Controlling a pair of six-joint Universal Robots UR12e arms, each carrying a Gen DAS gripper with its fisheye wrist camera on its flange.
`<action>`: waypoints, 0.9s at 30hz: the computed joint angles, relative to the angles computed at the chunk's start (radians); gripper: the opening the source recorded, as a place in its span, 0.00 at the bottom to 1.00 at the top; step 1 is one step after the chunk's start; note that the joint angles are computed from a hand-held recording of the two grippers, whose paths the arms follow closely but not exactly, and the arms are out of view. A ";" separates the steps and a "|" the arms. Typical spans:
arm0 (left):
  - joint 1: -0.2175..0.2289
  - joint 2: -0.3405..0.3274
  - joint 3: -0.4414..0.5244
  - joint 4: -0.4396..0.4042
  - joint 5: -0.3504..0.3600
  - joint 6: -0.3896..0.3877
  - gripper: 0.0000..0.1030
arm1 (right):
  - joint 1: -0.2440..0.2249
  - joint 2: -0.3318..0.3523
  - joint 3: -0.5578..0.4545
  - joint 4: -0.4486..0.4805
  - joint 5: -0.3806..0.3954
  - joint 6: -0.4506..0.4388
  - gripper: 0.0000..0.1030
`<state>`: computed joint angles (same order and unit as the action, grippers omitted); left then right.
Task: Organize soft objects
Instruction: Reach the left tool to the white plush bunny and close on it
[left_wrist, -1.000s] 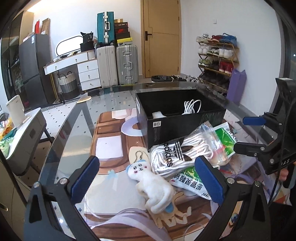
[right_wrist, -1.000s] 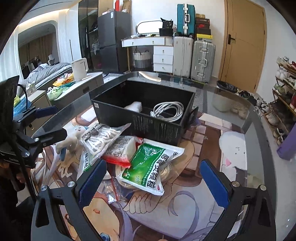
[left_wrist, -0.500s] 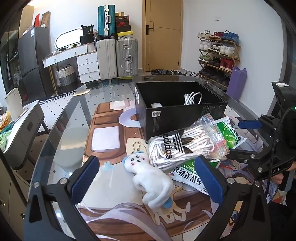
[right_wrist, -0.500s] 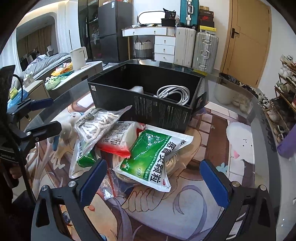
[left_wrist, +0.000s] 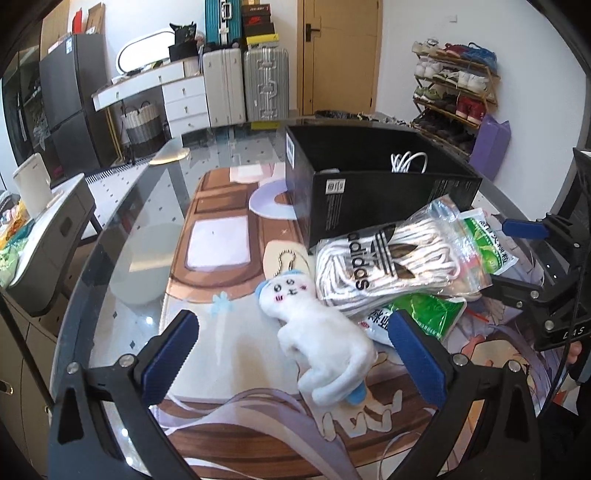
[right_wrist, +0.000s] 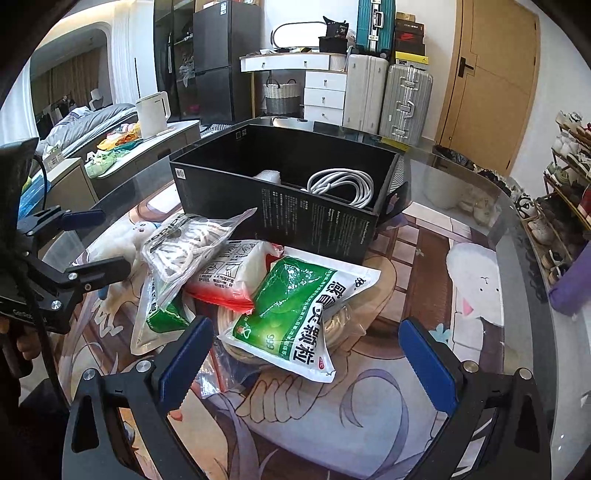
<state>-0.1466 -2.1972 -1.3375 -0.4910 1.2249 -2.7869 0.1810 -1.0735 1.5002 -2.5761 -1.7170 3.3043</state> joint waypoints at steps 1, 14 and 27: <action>0.000 0.000 0.002 -0.008 -0.001 0.002 0.99 | 0.000 0.001 -0.001 0.003 -0.003 0.000 0.99; -0.002 0.001 0.010 -0.105 -0.033 0.057 0.66 | -0.001 0.006 -0.005 0.015 -0.027 0.003 0.99; 0.011 0.005 0.008 -0.107 -0.088 0.048 0.38 | 0.001 0.013 -0.006 0.004 -0.026 0.018 0.99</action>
<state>-0.1352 -2.1920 -1.3295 -0.5978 1.1372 -2.7392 0.1816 -1.0606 1.4937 -2.5721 -1.7429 3.3222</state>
